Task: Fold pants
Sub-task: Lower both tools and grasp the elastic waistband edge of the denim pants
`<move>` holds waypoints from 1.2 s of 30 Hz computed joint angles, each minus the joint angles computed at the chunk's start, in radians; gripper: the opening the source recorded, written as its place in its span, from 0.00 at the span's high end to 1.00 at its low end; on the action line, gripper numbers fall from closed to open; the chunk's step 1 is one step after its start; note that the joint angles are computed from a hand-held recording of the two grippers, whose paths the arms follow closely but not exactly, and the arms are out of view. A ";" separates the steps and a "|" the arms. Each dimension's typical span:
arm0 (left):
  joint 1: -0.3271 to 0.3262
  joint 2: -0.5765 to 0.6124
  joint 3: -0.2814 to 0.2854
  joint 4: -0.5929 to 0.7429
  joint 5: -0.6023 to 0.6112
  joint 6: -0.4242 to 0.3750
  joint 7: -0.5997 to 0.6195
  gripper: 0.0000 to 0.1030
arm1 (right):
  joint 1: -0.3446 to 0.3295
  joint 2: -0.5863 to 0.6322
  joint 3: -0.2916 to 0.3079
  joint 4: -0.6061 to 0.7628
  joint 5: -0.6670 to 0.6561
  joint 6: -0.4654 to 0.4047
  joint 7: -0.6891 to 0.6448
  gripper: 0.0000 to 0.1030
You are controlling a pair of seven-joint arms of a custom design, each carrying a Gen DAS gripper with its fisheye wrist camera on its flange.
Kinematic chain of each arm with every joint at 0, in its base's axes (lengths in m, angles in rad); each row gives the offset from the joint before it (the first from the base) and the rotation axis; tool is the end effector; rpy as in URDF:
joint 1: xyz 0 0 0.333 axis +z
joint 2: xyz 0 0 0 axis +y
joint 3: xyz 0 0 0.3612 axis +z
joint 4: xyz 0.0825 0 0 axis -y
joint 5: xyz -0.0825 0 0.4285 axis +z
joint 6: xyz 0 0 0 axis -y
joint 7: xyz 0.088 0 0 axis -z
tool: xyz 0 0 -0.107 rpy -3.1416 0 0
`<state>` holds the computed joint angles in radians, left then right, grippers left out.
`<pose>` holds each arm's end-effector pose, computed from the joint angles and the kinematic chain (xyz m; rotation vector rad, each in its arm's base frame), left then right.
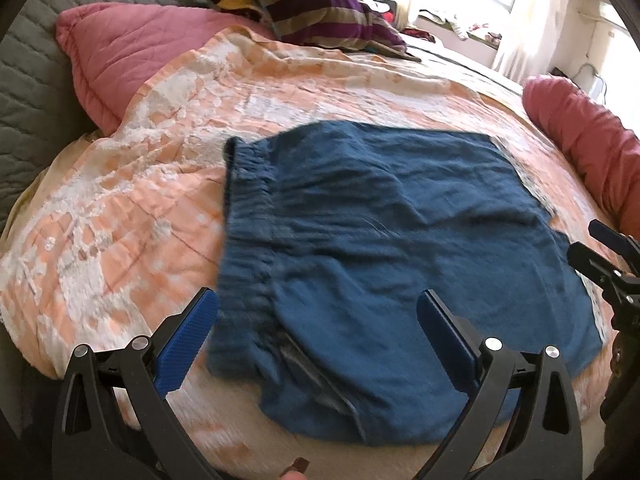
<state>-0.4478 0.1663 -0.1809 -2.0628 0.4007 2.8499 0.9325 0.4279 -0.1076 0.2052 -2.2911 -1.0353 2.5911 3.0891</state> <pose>0.5256 -0.4020 0.4418 -1.5930 2.2197 -0.8196 0.4401 0.3457 0.4494 -1.6935 1.8295 -0.7691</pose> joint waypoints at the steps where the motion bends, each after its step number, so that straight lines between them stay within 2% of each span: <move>1: 0.002 0.011 0.006 0.015 0.001 -0.007 -0.006 0.04 | -0.003 0.013 -0.004 0.014 0.002 0.003 -0.020 0.08; 5: 0.001 0.059 0.042 0.082 0.029 -0.026 -0.035 0.04 | -0.013 0.074 -0.032 0.078 0.027 0.042 -0.117 0.08; 7: 0.010 0.091 0.050 0.124 0.020 -0.037 -0.025 0.04 | -0.020 0.108 -0.052 0.107 0.062 0.093 -0.171 0.08; 8: 0.009 0.101 0.055 0.139 0.015 -0.045 -0.024 0.04 | -0.018 0.124 -0.056 0.125 0.066 0.084 -0.187 0.08; 11: 0.025 0.146 0.054 0.198 -0.031 -0.071 0.029 0.04 | -0.015 0.174 -0.075 0.179 0.076 0.089 -0.244 0.08; 16: 0.052 0.220 0.042 0.296 -0.133 -0.113 0.127 0.04 | -0.016 0.261 -0.113 0.266 0.139 0.144 -0.374 0.08; 18: 0.040 0.243 0.060 0.331 -0.144 -0.134 0.136 0.04 | -0.020 0.299 -0.121 0.304 0.185 0.159 -0.453 0.08; 21: 0.027 0.294 0.079 0.406 -0.148 -0.172 0.156 0.04 | -0.024 0.352 -0.132 0.358 0.255 0.166 -0.571 0.08; 26: 0.093 0.367 0.007 0.483 -0.306 -0.156 0.298 0.04 | -0.030 0.438 -0.149 0.448 0.380 0.123 -0.760 0.08; 29: 0.018 0.398 0.093 0.528 -0.239 -0.177 0.269 0.05 | -0.033 0.490 -0.156 0.505 0.430 0.101 -0.859 0.08; 30: 0.026 0.409 0.081 0.539 -0.250 -0.177 0.286 0.06 | -0.032 0.505 -0.161 0.522 0.440 0.098 -0.885 0.08; 32: 0.038 0.425 0.068 0.558 -0.273 -0.176 0.313 0.18 | -0.034 0.531 -0.161 0.552 0.470 0.089 -0.947 0.08; 33: 0.037 0.434 0.068 0.572 -0.276 -0.185 0.326 0.34 | -0.031 0.547 -0.167 0.573 0.475 0.087 -0.970 0.08; 35: 0.033 0.448 0.071 0.588 -0.273 -0.190 0.352 0.49 | -0.039 0.578 -0.159 0.611 0.508 0.079 -1.041 0.08; 36: 0.039 0.449 0.063 0.586 -0.281 -0.186 0.372 0.66 | -0.034 0.588 -0.163 0.625 0.515 0.075 -1.061 0.08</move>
<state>-0.4084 0.6150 -0.1181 -1.4766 0.1196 2.6635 1.3044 0.3935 0.4803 0.0419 -1.6664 -0.5202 2.6661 2.0285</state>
